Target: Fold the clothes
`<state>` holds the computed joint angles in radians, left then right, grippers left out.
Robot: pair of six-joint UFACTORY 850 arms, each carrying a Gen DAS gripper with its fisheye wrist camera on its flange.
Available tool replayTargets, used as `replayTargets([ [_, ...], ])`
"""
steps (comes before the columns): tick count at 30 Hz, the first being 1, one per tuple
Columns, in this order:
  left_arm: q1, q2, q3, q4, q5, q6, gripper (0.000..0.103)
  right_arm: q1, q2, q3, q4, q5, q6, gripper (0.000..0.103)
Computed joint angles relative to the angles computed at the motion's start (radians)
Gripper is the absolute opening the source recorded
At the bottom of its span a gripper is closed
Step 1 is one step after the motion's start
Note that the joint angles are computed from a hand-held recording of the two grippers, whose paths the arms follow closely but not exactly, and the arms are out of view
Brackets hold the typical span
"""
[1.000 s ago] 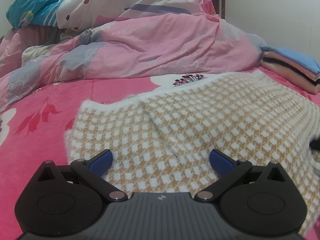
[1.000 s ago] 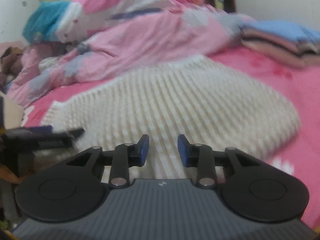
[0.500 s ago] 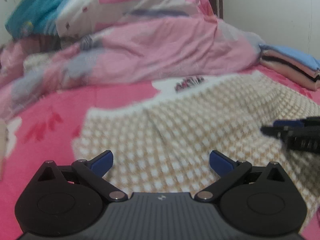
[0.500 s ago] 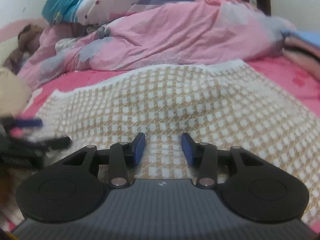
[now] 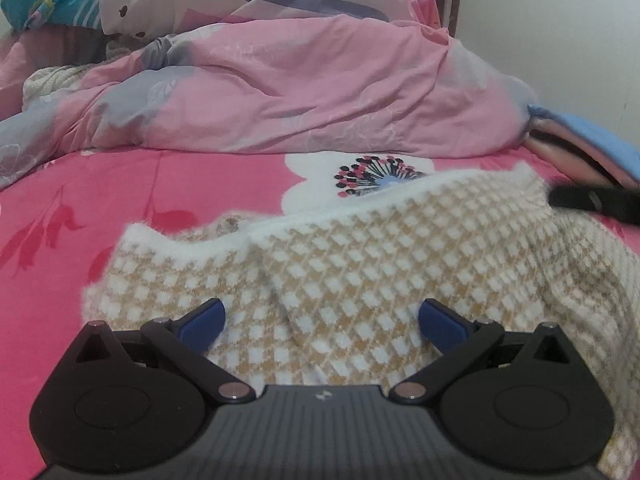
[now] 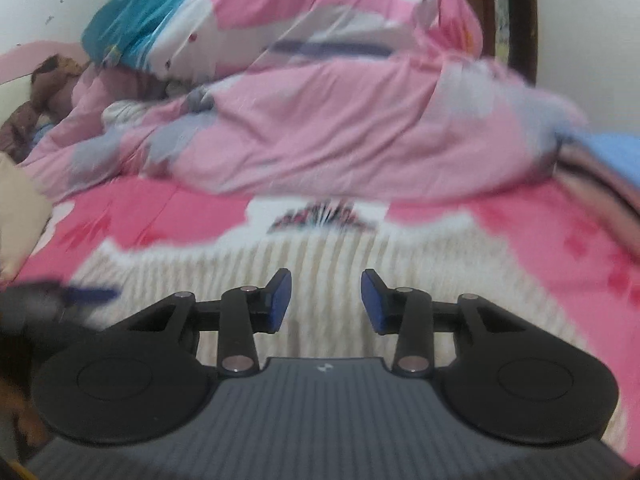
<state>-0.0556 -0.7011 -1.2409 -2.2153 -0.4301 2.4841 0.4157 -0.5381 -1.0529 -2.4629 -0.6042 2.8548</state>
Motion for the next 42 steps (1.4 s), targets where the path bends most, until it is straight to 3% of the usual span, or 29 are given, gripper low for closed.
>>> replayTargets([
  [2,0.002,-0.001,-0.002,0.013,-0.002,-0.014,0.103,-0.018,-0.064,-0.087,0.028,0.069,-0.047,0.037],
  [4,0.001,-0.004,-0.005,0.02,0.001,-0.021,0.103,-0.031,-0.157,-0.18,0.163,0.146,-0.214,0.038],
  [9,0.006,-0.002,0.003,0.007,-0.017,-0.004,0.103,-0.027,-0.155,-0.208,0.288,0.163,-0.333,0.037],
  [14,0.005,-0.003,0.007,-0.011,-0.022,0.014,0.103,-0.035,-0.121,-0.216,0.208,0.141,-0.236,0.037],
  [18,0.003,-0.004,0.005,-0.009,-0.02,0.012,0.103,-0.059,-0.234,-0.345,0.392,0.22,-0.445,0.038],
  [20,0.0,-0.004,0.003,-0.014,-0.013,0.012,0.103,-0.053,-0.261,-0.342,0.32,0.165,-0.394,0.037],
  [24,0.0,-0.002,0.005,-0.017,-0.015,0.02,0.103,-0.06,-0.235,-0.319,0.279,0.181,-0.317,0.037],
  [26,0.0,-0.001,0.007,-0.02,-0.014,0.022,0.103,-0.069,-0.197,-0.278,0.2,0.185,-0.19,0.038],
  [31,-0.004,0.001,0.009,-0.038,-0.01,0.039,0.103,-0.056,-0.124,-0.195,0.279,0.036,-0.212,0.038],
  [34,-0.005,0.001,0.009,-0.038,-0.009,0.038,0.103,-0.074,-0.176,-0.242,0.461,0.065,-0.397,0.039],
  [38,-0.006,0.002,0.01,-0.039,-0.006,0.044,0.103,-0.097,-0.217,-0.251,0.446,0.087,-0.351,0.04],
  [40,-0.005,0.002,0.01,-0.039,-0.007,0.046,0.103,-0.096,-0.21,-0.26,0.496,0.099,-0.408,0.039],
  [42,-0.004,0.002,0.012,-0.045,-0.011,0.052,0.103,-0.088,-0.165,-0.216,0.441,0.084,-0.324,0.039],
])
